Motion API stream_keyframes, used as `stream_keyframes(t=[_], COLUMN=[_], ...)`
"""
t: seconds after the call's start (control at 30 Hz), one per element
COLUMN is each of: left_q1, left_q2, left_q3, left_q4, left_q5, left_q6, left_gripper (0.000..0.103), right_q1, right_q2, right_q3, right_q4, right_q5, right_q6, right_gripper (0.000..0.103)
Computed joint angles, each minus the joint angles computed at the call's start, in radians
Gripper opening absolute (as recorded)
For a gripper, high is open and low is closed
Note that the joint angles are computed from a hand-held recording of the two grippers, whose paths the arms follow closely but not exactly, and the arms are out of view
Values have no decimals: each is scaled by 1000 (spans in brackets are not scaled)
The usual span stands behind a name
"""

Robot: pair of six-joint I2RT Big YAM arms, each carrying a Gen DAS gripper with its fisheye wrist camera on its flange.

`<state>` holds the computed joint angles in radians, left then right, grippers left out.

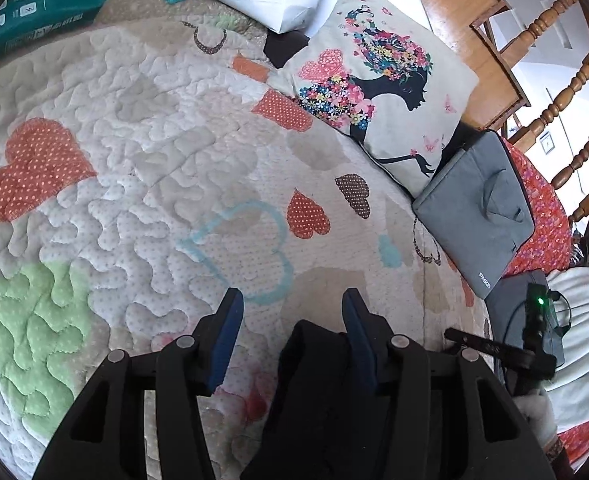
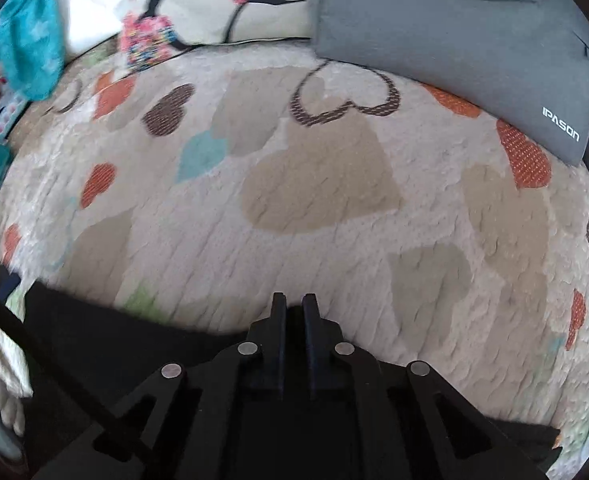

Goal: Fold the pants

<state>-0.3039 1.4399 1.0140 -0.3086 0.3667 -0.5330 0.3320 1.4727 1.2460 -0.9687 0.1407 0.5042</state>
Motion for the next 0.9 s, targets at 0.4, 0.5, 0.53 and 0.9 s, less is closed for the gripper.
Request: stream_keyframes(t=[0.4, 0.5, 0.53, 0.9], left_q1=[-7, -13, -15, -42], left_q2=[-1, -1, -1, 9], left_q3=[-2, -2, -1, 5], left_q4=[-7, -9, -10, -13], left_q5=[-45, -50, -53, -122], left_q6=[-1, 1, 2, 32], left_gripper=[50, 50, 50, 51], right_q1=[96, 131, 137, 41], right_q2=[-89, -160, -163, 1], right_q3=[-21, -98, -111, -65], right_q4=[42, 85, 89, 156], right_q5=[121, 87, 84, 41], right_q6=[77, 156, 176, 178], right_gripper=[28, 34, 34, 69])
